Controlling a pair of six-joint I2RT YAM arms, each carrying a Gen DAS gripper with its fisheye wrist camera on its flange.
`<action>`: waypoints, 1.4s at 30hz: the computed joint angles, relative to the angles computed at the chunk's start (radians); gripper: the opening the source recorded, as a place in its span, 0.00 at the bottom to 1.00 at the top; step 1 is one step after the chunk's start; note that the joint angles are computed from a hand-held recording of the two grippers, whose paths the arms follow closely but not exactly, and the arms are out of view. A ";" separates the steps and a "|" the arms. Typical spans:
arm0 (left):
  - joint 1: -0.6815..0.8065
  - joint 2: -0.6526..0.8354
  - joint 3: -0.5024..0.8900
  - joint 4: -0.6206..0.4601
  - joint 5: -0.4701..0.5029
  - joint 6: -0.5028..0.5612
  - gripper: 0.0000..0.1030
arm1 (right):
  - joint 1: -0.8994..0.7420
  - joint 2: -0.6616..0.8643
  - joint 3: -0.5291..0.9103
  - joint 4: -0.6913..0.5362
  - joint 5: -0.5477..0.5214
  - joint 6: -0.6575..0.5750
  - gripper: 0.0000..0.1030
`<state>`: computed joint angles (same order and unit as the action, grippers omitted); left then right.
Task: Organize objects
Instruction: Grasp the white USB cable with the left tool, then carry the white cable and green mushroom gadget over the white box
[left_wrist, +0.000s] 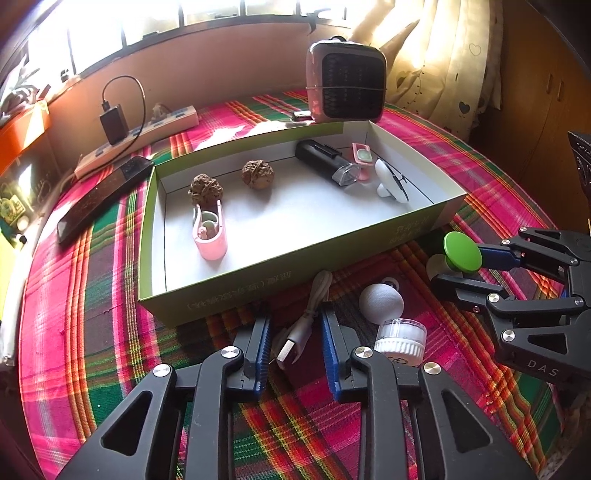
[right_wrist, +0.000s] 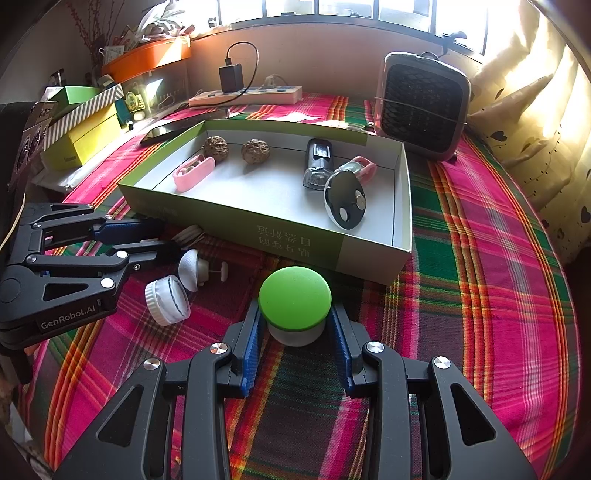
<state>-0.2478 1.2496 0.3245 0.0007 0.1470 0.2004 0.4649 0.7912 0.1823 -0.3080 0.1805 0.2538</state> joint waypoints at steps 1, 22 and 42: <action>0.003 -0.002 -0.001 0.000 0.002 0.000 0.20 | 0.002 0.000 0.000 0.000 0.002 0.002 0.34; 0.034 -0.037 -0.024 -0.010 0.047 0.008 0.09 | 0.056 -0.020 -0.001 -0.030 0.054 0.056 0.34; 0.068 -0.116 -0.044 -0.060 0.082 0.005 0.09 | 0.092 -0.084 -0.001 -0.062 0.072 0.095 0.34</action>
